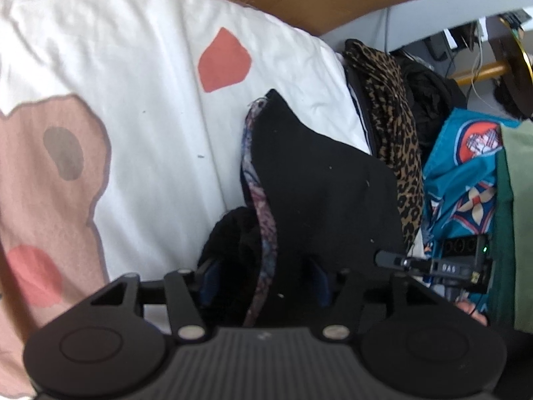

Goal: Fold clothes
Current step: 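Lift the folded black trousers off the bed with both grippers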

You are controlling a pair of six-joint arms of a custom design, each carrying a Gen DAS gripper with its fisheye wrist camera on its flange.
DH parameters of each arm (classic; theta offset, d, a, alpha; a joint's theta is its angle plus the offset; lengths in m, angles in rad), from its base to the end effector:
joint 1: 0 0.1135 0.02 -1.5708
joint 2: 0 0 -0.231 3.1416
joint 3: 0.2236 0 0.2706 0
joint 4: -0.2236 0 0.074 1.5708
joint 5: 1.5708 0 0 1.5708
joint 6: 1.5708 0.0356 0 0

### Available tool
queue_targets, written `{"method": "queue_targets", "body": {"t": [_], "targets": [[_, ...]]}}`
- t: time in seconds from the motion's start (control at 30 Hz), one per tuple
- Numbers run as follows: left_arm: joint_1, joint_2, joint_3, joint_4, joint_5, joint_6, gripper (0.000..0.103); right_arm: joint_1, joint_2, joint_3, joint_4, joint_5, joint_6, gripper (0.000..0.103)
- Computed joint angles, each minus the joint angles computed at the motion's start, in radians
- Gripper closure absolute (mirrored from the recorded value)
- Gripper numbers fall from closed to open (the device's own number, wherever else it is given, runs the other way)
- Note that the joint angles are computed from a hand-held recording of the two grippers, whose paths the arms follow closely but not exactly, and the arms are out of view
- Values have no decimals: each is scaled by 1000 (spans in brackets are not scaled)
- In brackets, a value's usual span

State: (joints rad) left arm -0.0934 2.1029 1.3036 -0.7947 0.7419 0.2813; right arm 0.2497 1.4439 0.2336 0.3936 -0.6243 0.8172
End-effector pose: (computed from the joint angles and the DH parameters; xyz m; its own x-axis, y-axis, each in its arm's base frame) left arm 0.3580 -0.0577 0.0650 -0.9415 0.2937 -0.1652 0.3274 0.6806 -0.6554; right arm 0.1988 0.0722 0.0419 -0.9123 0.3780 -0.1578 0.1125 0.6017 0.7908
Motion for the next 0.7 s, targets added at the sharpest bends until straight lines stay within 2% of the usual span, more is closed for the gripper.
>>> {"method": "queue_targets", "body": {"t": [0.1, 0.17, 0.2, 0.23, 0.3, 0.5, 0.57, 0.7], "targets": [[-4, 15, -3, 26, 28, -9, 34, 36, 90, 18, 83, -5, 34, 75], [-3, 19, -6, 36, 42, -19, 38, 47, 136, 27, 135, -6, 59, 76], [1, 27, 4, 19, 53, -11, 60, 49, 148, 30, 149, -6, 67, 85], [4, 35, 13, 4, 63, -3, 73, 49, 149, 35, 145, -6, 68, 89], [3, 34, 17, -10, 74, 2, 74, 42, 125, 39, 110, -10, 52, 94], [8, 32, 30, -36, 116, 14, 75, -5, -5, 14, 12, -43, 14, 95], [0, 38, 34, -27, 108, -2, 72, -20, -24, 18, -20, -53, -1, 95], [5, 67, 49, -10, 133, -53, 57, -25, 42, 48, -4, -68, 25, 90]]}}
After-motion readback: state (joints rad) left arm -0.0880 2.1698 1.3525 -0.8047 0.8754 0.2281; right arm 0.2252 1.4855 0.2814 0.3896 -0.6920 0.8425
